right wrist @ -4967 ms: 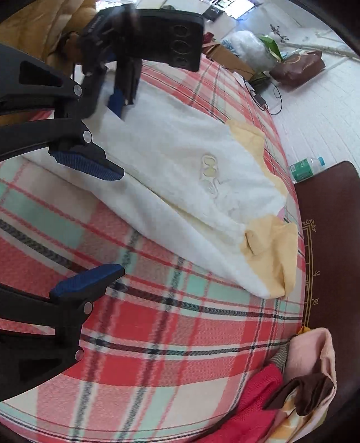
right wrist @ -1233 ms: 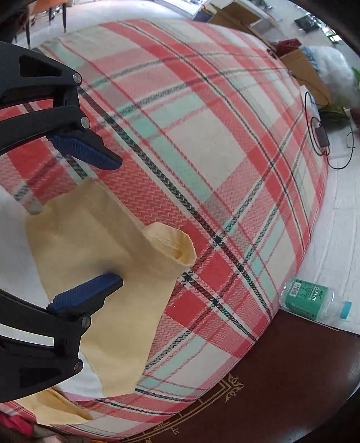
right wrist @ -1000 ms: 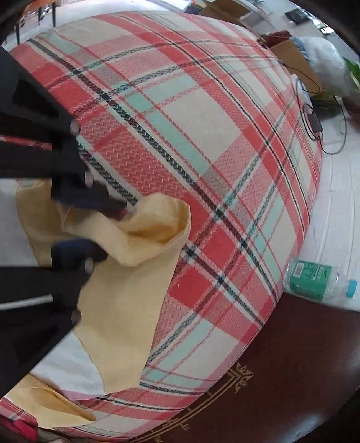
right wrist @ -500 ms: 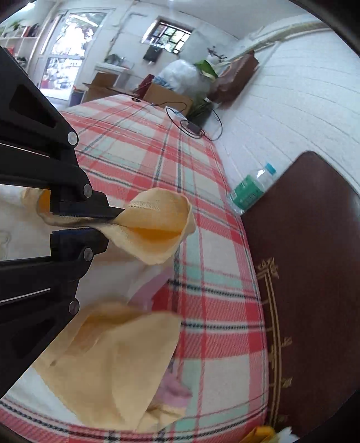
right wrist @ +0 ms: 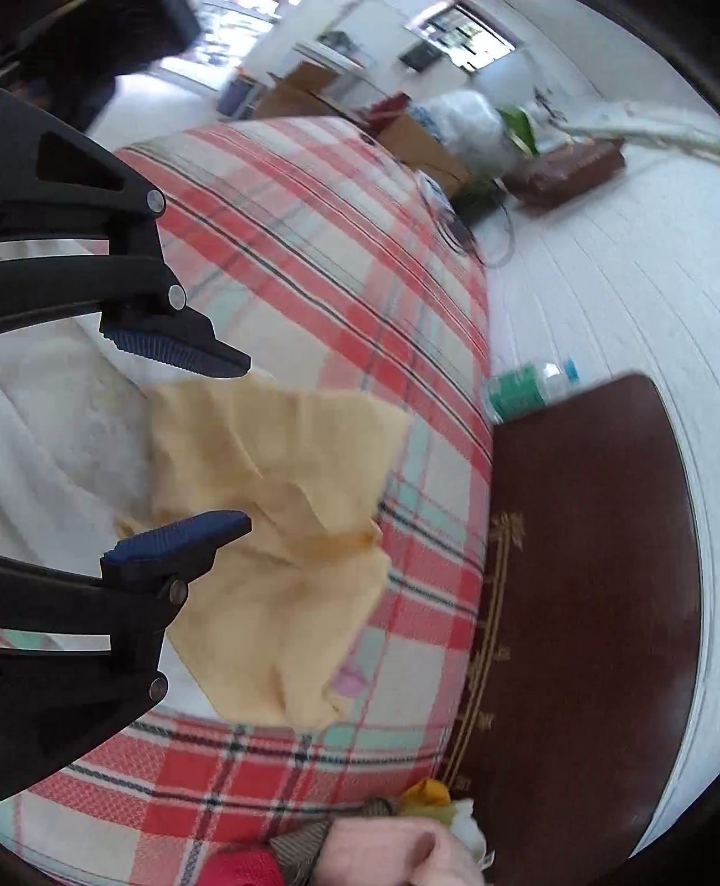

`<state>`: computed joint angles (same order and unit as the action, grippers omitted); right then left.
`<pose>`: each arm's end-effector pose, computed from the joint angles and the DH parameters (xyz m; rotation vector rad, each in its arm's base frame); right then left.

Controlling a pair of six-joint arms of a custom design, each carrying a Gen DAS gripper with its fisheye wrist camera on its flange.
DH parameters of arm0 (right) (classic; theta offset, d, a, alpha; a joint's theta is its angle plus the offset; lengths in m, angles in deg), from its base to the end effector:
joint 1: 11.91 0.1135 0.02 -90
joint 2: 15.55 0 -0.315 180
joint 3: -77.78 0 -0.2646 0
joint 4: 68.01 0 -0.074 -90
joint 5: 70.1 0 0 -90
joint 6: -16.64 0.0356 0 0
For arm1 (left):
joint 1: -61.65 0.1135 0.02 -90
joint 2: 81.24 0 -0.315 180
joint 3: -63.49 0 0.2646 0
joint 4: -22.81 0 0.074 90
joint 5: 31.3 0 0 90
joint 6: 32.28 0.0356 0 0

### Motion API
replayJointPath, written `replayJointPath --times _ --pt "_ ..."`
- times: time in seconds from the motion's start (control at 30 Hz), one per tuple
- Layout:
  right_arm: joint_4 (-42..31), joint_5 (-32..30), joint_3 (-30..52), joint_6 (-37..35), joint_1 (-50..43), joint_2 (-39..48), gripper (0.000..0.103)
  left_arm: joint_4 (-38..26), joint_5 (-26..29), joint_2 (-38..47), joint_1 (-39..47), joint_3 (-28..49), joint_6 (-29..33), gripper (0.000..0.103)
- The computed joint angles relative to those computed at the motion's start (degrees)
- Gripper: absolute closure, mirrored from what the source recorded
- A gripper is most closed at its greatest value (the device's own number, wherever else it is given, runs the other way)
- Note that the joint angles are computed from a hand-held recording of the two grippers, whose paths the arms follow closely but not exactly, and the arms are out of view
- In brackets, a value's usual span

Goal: Fold clothes

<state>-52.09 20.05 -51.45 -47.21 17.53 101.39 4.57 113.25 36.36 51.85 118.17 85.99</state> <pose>0.2959 0.1669 0.0680 -0.0704 2.4937 0.4177 0.2916 -0.0798 0.0635 0.9310 2.3857 -1.2705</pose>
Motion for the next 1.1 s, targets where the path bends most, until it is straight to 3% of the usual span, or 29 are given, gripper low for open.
replayJointPath --times 0.13,0.23,0.3,0.37,0.4,0.63,0.8,0.87,0.93,0.97,1.07,1.1 --pt "4.0 -10.6 -1.2 3.6 5.9 5.1 0.052 1.3 -4.0 2.1 4.5 1.2 -2.8 0.046" --pt "6.4 -12.4 -0.3 7.9 9.6 10.5 0.052 4.0 -6.5 4.3 3.9 0.4 -4.8 0.046" --pt "10.7 -11.9 -0.6 9.8 10.5 12.5 0.053 3.2 -7.3 5.7 4.2 0.5 -2.5 0.046" --pt "14.3 -11.1 -0.5 10.9 10.8 14.2 0.077 3.4 -7.9 6.0 3.7 -0.6 -1.5 0.046" --pt "14.5 -11.6 0.1 11.1 10.4 14.7 0.1 4.4 -8.2 5.4 2.9 -1.8 -2.0 0.046" --pt "20.4 -8.0 -9.3 11.2 8.8 8.1 0.1 0.8 -5.5 0.8 4.0 -4.5 3.3 0.045" --pt "15.6 -5.6 -11.3 13.8 6.4 7.5 0.096 1.6 -6.6 1.3 2.2 -4.0 2.1 0.044" --pt "18.5 -7.3 -11.8 14.0 7.6 8.3 0.086 1.9 -7.4 2.2 1.3 -3.9 1.7 0.044" --pt "19.7 -7.6 -10.8 13.7 10.5 8.6 0.049 1.9 -7.9 2.9 0.7 -3.9 1.7 0.044" --pt "20.3 -7.8 -10.2 13.5 11.9 8.7 0.045 1.9 -8.0 3.2 0.4 -3.9 1.8 0.044" --pt "18.0 -7.8 -7.4 12.3 13.3 10.1 0.046 2.1 -8.6 3.3 0.2 -4.4 2.1 0.044" --pt "16.9 -7.7 -6.3 11.9 13.6 10.6 0.064 2.3 -9.0 3.0 0.3 -4.8 2.2 0.044"
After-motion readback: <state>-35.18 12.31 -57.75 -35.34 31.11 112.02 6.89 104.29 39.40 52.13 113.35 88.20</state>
